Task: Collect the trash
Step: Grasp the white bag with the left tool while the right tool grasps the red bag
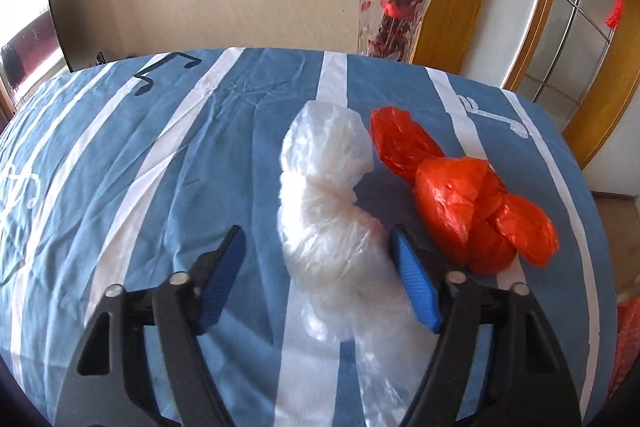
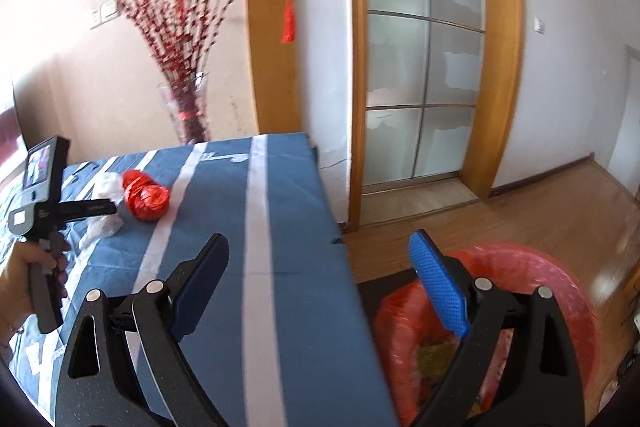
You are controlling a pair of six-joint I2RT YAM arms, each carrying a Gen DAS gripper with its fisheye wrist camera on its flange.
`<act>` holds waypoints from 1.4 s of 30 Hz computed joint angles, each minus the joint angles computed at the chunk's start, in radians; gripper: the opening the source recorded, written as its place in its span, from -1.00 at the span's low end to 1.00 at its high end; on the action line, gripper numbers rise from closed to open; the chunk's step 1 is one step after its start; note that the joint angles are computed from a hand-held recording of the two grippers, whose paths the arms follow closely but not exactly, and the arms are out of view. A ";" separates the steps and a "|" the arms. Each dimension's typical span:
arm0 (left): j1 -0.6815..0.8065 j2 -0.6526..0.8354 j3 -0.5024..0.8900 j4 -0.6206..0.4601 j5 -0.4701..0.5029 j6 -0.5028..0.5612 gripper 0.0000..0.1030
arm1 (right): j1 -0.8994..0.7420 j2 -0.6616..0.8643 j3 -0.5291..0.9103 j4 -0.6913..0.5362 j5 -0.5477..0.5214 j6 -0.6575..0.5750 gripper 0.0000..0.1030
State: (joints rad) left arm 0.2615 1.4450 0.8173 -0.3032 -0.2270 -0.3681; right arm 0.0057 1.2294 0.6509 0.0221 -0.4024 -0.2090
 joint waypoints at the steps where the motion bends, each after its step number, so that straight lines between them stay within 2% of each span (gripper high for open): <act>1: 0.003 0.001 -0.004 0.004 0.016 0.006 -0.15 | 0.023 0.001 0.002 0.000 0.009 0.000 0.77; 2: 0.006 0.003 -0.007 0.010 0.025 0.011 -0.18 | 0.048 0.004 0.005 0.001 0.019 0.002 0.77; 4: 0.016 -0.016 -0.031 0.031 0.031 0.041 -0.35 | 0.100 0.015 0.011 0.011 0.036 0.010 0.77; 6: 0.036 -0.046 -0.058 0.043 0.028 0.075 -0.42 | 0.164 0.042 0.027 0.019 0.052 0.025 0.77; 12: 0.196 -0.182 -0.147 0.052 0.083 0.190 -0.45 | 0.373 0.216 0.146 0.012 0.077 0.087 0.77; 17: 0.368 -0.276 -0.197 0.041 0.166 0.282 -0.45 | 0.536 0.433 0.358 -0.009 0.160 0.146 0.77; 23: 0.488 -0.312 -0.220 0.028 0.237 0.344 -0.44 | 0.669 0.710 0.688 -0.187 0.288 0.160 0.73; 24: 0.501 -0.319 -0.222 0.023 0.247 0.351 -0.44 | 0.682 0.747 0.735 -0.229 0.309 0.151 0.66; 25: 0.510 -0.325 -0.224 0.017 0.254 0.357 -0.44 | 0.691 0.783 0.778 -0.274 0.330 0.140 0.46; 26: 0.516 -0.329 -0.225 0.013 0.257 0.363 -0.44 | 0.693 0.799 0.794 -0.300 0.349 0.132 0.34; 27: 0.517 -0.339 -0.226 0.004 0.257 0.366 -0.44 | 0.692 0.811 0.804 -0.319 0.363 0.126 0.09; 28: 0.521 -0.345 -0.228 -0.001 0.260 0.371 -0.44 | 0.678 0.796 0.769 -0.292 0.346 0.138 -0.06; 31: 0.511 -0.394 -0.230 -0.039 0.260 0.376 -0.44 | 0.616 0.742 0.706 -0.303 0.276 0.172 -0.24; 37: 0.376 -0.534 -0.201 -0.173 0.216 0.309 -0.44 | 0.432 0.492 0.502 -0.288 0.141 0.145 -0.27; 42: 0.074 -0.632 -0.131 -0.302 0.073 0.163 -0.44 | 0.239 0.269 0.393 -0.350 0.008 0.055 -0.27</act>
